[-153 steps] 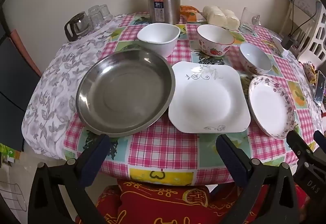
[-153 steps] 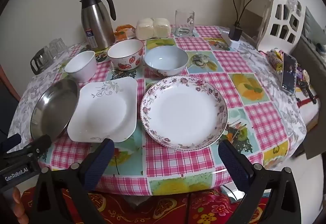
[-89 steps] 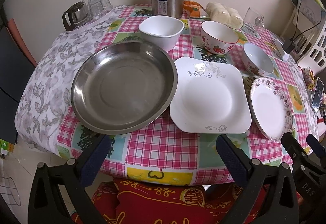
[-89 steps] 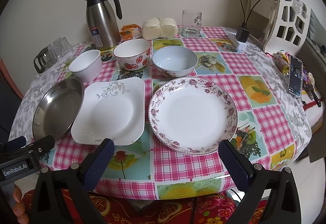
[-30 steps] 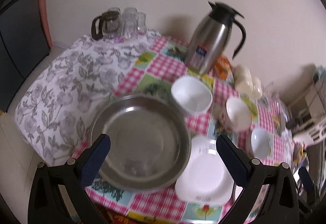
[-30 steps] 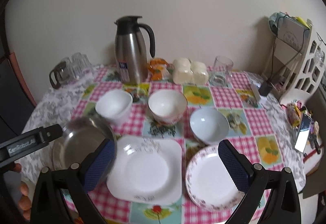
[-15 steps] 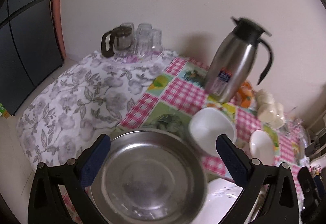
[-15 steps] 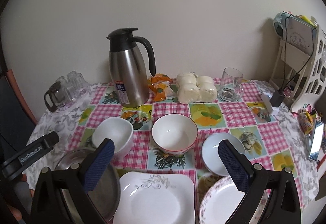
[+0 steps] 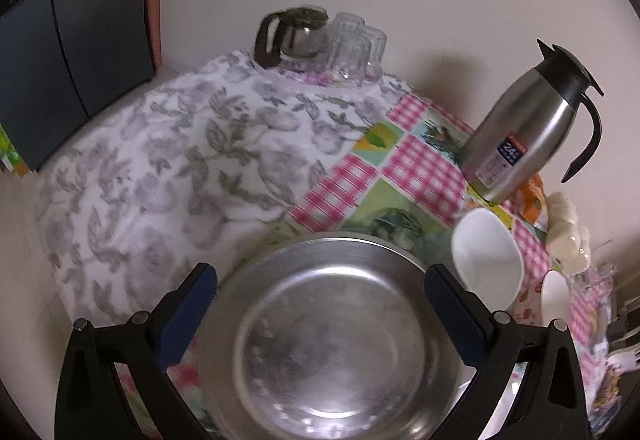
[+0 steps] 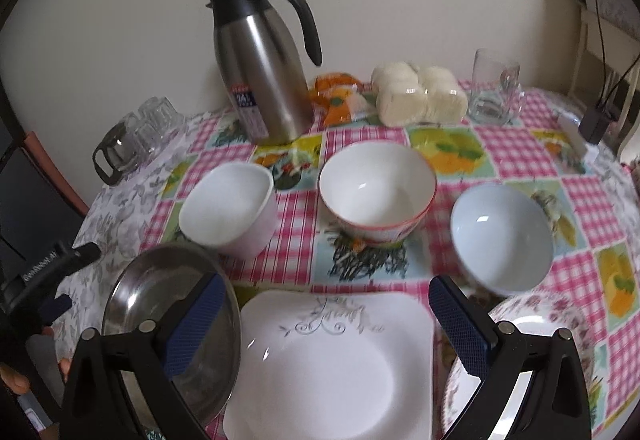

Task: Organize plates and bowls
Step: 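Move the left tool forward to the rim of the steel basin, then close the left tool on the steel basin rim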

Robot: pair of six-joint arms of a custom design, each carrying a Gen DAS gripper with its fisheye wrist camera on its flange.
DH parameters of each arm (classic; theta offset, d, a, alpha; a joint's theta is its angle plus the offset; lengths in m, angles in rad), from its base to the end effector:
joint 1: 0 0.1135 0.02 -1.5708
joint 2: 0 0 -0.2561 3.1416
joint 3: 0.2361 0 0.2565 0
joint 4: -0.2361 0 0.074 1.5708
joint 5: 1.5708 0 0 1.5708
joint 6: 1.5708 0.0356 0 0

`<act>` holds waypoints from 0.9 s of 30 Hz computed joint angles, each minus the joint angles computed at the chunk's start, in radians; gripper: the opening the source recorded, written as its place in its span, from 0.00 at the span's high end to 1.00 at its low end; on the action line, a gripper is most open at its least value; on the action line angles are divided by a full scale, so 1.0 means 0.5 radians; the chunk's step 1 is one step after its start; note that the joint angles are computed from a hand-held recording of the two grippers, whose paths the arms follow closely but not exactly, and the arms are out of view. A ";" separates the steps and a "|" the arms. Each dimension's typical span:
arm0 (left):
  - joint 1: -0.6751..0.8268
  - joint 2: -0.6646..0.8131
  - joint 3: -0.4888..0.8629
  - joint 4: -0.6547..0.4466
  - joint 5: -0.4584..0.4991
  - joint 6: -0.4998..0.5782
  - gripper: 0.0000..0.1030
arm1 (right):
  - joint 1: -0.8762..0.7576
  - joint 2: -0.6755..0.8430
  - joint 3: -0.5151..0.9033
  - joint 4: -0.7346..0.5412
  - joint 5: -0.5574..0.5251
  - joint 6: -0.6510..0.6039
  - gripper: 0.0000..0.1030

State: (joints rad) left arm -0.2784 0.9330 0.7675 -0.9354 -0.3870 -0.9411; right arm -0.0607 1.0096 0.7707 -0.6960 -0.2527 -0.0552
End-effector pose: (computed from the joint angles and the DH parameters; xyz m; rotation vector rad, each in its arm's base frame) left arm 0.1689 -0.0343 0.2420 -0.9391 2.3635 0.0599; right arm 0.2048 -0.0035 0.2423 -0.0969 2.4812 0.2673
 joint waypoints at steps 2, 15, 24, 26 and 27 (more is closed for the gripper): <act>0.016 -0.031 0.004 -0.043 -0.041 0.065 0.00 | 0.027 -0.016 -0.018 -0.009 -0.013 0.018 0.00; 0.488 -0.020 -0.217 -0.031 0.225 0.282 0.00 | 0.496 0.051 -0.156 0.082 0.175 0.150 0.00; 0.581 0.132 -0.343 0.155 0.389 0.271 0.09 | 0.825 0.203 -0.260 0.168 0.368 0.181 0.00; 0.630 0.147 -0.366 0.183 0.460 0.295 0.21 | 0.813 0.232 -0.260 0.174 0.333 0.194 0.00; 0.646 0.151 -0.377 0.196 0.489 0.299 0.26 | 0.800 0.241 -0.260 0.174 0.318 0.198 0.00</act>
